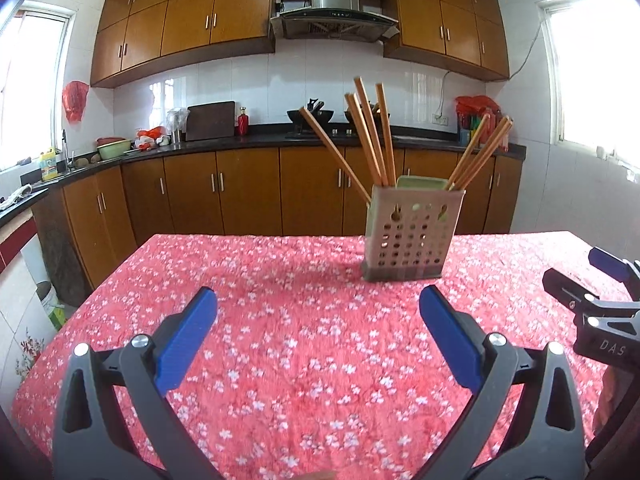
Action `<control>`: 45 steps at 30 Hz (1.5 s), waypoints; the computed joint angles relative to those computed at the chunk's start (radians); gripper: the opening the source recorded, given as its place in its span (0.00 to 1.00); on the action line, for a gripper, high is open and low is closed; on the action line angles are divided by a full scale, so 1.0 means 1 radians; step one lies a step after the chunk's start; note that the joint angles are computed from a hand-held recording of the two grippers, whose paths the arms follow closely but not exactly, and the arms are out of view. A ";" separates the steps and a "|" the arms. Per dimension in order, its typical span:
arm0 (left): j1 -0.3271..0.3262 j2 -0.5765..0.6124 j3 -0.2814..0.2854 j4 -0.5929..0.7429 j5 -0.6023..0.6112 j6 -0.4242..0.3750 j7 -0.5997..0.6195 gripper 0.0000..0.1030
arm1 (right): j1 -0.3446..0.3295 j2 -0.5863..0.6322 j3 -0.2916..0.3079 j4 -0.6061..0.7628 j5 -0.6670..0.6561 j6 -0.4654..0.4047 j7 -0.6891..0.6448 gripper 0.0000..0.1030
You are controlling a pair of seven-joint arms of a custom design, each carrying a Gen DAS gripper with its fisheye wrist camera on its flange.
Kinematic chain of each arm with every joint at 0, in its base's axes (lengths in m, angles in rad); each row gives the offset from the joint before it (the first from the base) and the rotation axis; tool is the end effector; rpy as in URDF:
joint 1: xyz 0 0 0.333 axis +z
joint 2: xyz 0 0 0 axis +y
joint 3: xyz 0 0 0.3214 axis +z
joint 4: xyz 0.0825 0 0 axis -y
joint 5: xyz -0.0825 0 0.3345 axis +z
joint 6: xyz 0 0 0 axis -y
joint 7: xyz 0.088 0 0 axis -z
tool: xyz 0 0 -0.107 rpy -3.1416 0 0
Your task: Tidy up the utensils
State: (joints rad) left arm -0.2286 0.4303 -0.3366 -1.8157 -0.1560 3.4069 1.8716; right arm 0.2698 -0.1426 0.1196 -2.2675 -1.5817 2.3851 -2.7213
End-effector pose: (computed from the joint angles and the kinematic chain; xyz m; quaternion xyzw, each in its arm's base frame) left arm 0.5797 -0.2982 0.4930 -0.4001 0.7291 -0.4821 0.2756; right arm 0.4484 0.1759 0.4840 -0.4392 0.6998 -0.4775 0.2990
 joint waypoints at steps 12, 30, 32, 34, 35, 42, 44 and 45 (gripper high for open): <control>0.021 0.001 -0.021 -0.014 0.015 0.010 -0.013 0.96 | 0.000 -0.008 0.001 -0.017 0.019 0.008 0.026 0.98; 0.020 0.006 -0.025 -0.006 0.021 -0.007 -0.012 0.96 | -0.009 -0.017 0.000 -0.025 0.020 0.018 0.048 0.98; 0.023 0.006 -0.029 -0.006 0.022 -0.008 -0.013 0.96 | -0.009 -0.017 0.000 -0.025 0.021 0.018 0.048 0.98; 0.022 0.006 -0.028 -0.007 0.021 -0.006 -0.012 0.96 | -0.009 -0.017 0.000 -0.025 0.021 0.018 0.049 0.98; 0.021 0.006 -0.027 -0.007 0.022 -0.006 -0.012 0.96 | -0.009 -0.017 -0.001 -0.025 0.021 0.019 0.049 0.98; 0.017 0.006 -0.024 -0.005 0.019 -0.008 -0.011 0.96 | -0.013 -0.020 -0.004 -0.030 0.018 0.030 0.055 0.98; 0.017 0.006 -0.024 -0.005 0.018 -0.008 -0.011 0.96 | -0.014 -0.020 -0.003 -0.030 0.018 0.029 0.055 0.98; 0.017 0.006 -0.024 -0.005 0.018 -0.008 -0.011 0.96 | -0.014 -0.020 -0.003 -0.030 0.019 0.030 0.055 0.98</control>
State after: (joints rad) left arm -0.2118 0.4363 -0.3602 -1.8210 -0.1380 3.3994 1.8606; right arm 0.2562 -0.1623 0.1165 -2.2973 -1.5628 2.4150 -2.6667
